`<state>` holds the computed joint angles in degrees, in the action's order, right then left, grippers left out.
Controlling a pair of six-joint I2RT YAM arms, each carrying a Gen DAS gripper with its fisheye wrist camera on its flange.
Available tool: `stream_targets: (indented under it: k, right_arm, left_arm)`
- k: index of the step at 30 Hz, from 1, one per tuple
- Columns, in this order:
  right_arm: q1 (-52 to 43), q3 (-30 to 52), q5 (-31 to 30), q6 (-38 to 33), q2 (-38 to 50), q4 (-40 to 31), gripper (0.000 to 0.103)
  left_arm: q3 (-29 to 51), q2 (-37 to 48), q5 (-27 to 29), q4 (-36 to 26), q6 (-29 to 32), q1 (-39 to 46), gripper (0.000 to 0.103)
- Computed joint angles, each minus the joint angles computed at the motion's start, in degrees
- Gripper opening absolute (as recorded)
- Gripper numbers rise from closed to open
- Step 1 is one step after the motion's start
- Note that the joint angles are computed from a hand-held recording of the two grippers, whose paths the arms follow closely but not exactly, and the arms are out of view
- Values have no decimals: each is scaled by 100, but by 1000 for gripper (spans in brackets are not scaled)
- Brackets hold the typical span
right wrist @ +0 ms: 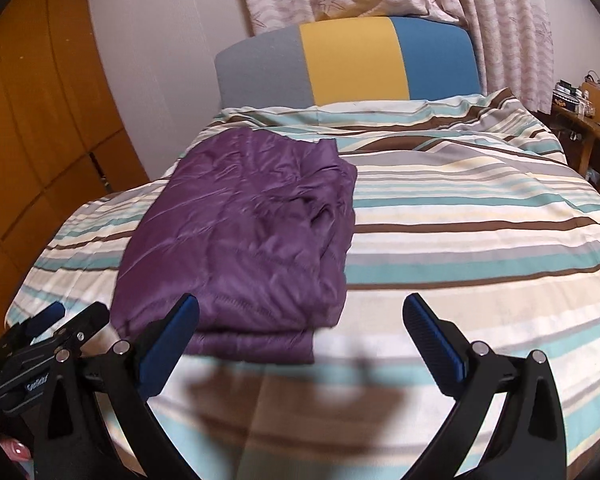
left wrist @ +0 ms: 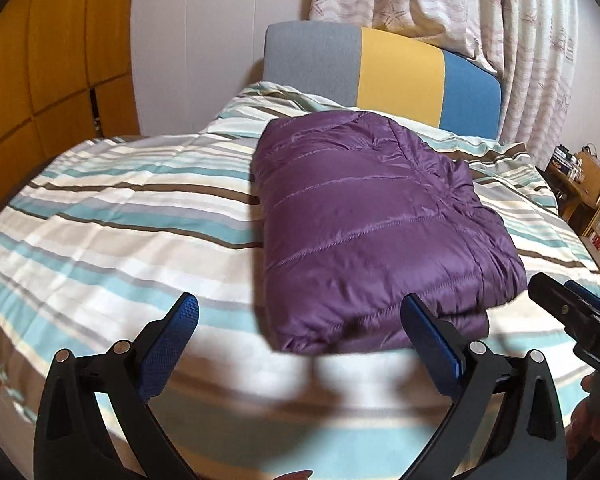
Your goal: Fold large clothes
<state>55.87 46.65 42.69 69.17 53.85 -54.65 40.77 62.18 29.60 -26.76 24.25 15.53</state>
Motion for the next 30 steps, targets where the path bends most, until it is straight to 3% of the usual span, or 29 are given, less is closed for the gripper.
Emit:
stream_targets:
  k: [7, 13, 30]
  right_arm:
    - [1238, 279, 508, 1219, 241, -893, 101]
    - [1777, 535, 786, 1859, 466, -1462, 101]
    - [2022, 539, 892, 2391, 437, -1832, 101]
  left_arm:
    - [-30, -534, 597, -518, 529, 649, 100]
    - [-1, -842, 829, -826, 733, 801, 100]
    - [-46, -1046, 880, -1029, 712, 753, 100]
